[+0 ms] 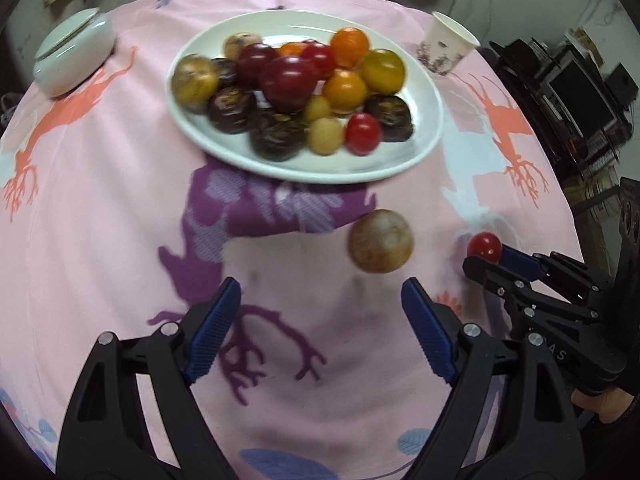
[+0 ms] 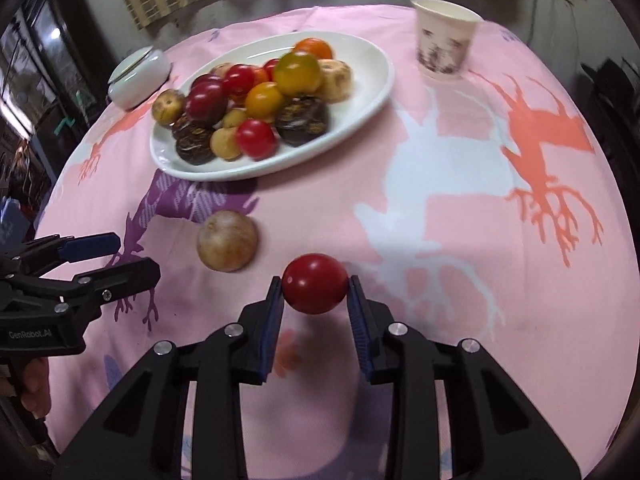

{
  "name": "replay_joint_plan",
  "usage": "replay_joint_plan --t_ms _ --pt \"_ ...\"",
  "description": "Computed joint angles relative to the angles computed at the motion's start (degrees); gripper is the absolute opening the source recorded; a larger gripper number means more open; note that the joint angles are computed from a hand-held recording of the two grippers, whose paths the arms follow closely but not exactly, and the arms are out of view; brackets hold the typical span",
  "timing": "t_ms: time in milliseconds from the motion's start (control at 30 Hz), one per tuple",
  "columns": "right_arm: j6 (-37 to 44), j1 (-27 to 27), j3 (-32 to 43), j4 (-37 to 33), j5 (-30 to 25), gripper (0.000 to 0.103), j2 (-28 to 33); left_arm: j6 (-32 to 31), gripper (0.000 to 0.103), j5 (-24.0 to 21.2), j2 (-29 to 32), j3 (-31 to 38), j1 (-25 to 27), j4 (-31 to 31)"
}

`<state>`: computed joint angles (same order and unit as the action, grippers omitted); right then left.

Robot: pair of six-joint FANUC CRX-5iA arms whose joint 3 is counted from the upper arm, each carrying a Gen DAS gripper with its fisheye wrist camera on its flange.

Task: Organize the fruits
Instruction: 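Grasp the brown round fruit with the left gripper while the right gripper grasps a red cherry tomato, then carry both fruits onto the white plate and open both grippers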

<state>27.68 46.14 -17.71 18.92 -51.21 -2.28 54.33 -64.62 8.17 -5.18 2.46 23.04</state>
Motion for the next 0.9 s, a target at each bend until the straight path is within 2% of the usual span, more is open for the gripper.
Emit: replay_joint_plan --t_ms 133,200,233,300,333,400,633,800,900 --pt "-3.7 0.5 -2.5 1.6 -1.2 0.032 -2.3 0.8 0.079 1.1 1.2 0.5 -2.4 -0.3" --pt "-4.8 0.6 -3.8 1.6 -1.2 0.032 -3.5 0.9 0.07 1.3 2.0 1.2 -3.8 -0.5" --pt "-5.3 0.7 -4.1 1.6 -1.2 0.032 -3.9 0.9 0.068 1.4 2.5 1.5 -4.3 -0.7" --pt "-5.7 0.6 -4.5 1.6 -1.3 0.032 -4.3 1.2 0.056 1.3 3.6 2.6 -5.6 -1.8" --pt "-5.8 0.6 -4.7 1.6 -1.2 0.032 -4.5 1.6 0.054 1.2 4.2 3.1 -6.0 -2.4" --pt "-5.8 0.4 -4.6 1.7 -1.2 0.032 -4.5 1.6 0.04 3.4 3.7 2.2 -6.3 -2.7" --pt "-4.2 -0.3 -3.2 0.9 -0.2 0.032 -3.3 2.2 0.039 1.3 3.7 2.7 -4.5 -1.9" --pt "-3.0 -0.6 -1.8 -0.1 1.0 0.032 -2.6 1.2 0.039 1.2 1.3 1.9 -1.7 -1.3" --pt "-2.3 -0.7 -0.8 -0.1 1.5 0.032 -2.1 3.2 0.039 0.3 1.1 3.3 -0.9 -2.4"
